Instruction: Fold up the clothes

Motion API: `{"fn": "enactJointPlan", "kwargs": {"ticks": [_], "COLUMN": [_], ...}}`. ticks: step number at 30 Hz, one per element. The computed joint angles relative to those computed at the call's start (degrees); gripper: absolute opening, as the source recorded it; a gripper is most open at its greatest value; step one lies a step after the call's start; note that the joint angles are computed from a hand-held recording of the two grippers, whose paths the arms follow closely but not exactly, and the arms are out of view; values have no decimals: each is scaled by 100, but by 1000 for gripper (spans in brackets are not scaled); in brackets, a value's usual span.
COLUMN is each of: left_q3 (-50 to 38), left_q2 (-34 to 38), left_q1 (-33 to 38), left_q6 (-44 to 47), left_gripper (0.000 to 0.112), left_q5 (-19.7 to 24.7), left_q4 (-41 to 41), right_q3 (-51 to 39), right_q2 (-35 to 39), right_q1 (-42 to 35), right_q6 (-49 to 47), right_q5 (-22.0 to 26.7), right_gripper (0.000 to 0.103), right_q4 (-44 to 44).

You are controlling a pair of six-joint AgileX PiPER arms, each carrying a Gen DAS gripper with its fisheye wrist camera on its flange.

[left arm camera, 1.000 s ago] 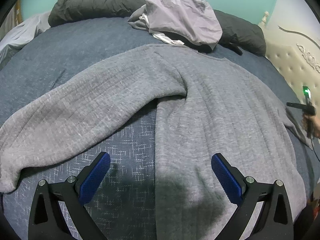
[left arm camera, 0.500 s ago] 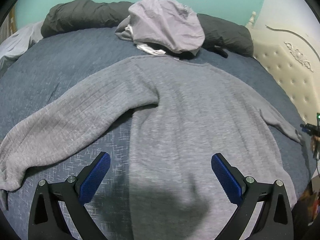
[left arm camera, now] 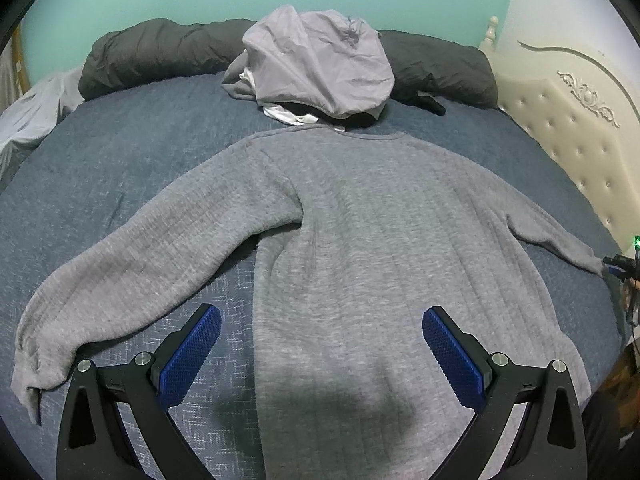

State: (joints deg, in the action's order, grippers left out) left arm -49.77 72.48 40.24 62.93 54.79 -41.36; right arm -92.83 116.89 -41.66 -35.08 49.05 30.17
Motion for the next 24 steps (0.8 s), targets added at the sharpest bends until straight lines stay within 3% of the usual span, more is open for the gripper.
{"fn": "enactJointPlan", "kwargs": {"ticks": [1, 3, 5, 6, 12, 24], "left_q3": [15, 53, 65, 64, 43, 87], "left_q2": [-9, -21, -14, -9, -23, 40], "left_q1": [-17, -99, -148, -175, -265, -519], "left_q6": [-11, -73, -121, -155, -249, -437], "left_gripper": [103, 103, 103, 103, 103, 103], "left_q5": [-15, -102, -126, -136, -189, -392], "left_q4": [6, 34, 55, 73, 198, 458], "right_q3": [33, 207, 354, 395, 55, -1802], "right_q2": [11, -42, -89, -111, -196, 822], "right_q1": [5, 115, 218, 251, 294, 642], "right_q6": [-127, -365, -565, -616, -538, 1024], "right_q5": [19, -79, -178, -231, -601, -63], "right_gripper": [52, 35, 9, 7, 5, 5], "right_q4": [66, 34, 9, 21, 177, -1388]}}
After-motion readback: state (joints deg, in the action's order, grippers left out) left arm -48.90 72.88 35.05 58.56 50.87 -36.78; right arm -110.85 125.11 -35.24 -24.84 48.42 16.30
